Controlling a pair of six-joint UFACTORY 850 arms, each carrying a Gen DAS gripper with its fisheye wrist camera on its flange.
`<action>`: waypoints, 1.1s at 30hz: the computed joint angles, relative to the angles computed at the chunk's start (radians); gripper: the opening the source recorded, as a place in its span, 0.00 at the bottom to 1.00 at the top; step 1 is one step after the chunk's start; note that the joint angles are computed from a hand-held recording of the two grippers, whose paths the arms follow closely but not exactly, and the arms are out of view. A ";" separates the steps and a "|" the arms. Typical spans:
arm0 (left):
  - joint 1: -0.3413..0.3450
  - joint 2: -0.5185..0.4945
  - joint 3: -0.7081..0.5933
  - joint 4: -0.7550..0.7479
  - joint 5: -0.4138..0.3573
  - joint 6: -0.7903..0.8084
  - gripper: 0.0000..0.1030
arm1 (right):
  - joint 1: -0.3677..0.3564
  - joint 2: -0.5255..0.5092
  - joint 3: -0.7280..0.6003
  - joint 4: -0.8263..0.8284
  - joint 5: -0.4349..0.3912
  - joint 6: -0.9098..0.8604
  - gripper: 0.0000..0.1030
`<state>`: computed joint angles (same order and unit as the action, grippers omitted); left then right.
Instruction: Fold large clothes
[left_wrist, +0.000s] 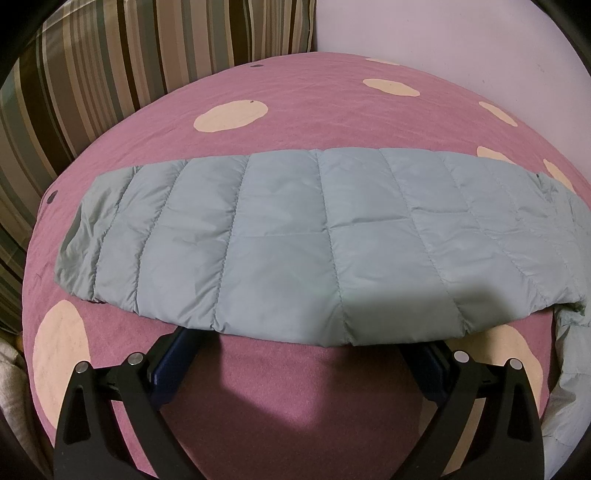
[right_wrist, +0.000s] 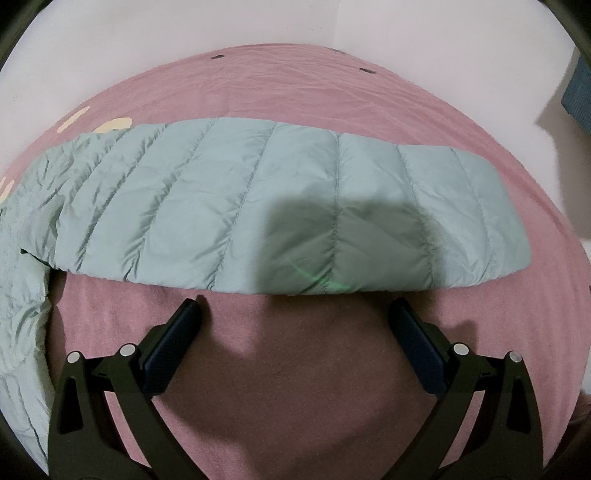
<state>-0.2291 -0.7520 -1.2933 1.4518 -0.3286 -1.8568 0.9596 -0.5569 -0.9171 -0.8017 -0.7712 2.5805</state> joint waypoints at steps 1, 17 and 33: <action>-0.001 -0.004 -0.007 -0.031 -0.009 0.035 0.96 | 0.001 -0.001 -0.001 0.002 -0.001 -0.001 0.98; -0.210 0.455 0.338 0.409 -0.037 -0.316 0.95 | 0.166 0.001 -0.334 -0.035 -0.333 -0.114 0.98; -0.423 0.606 0.425 0.300 -0.077 -0.182 0.95 | 0.262 -0.180 -0.741 -0.115 -0.494 -0.400 0.98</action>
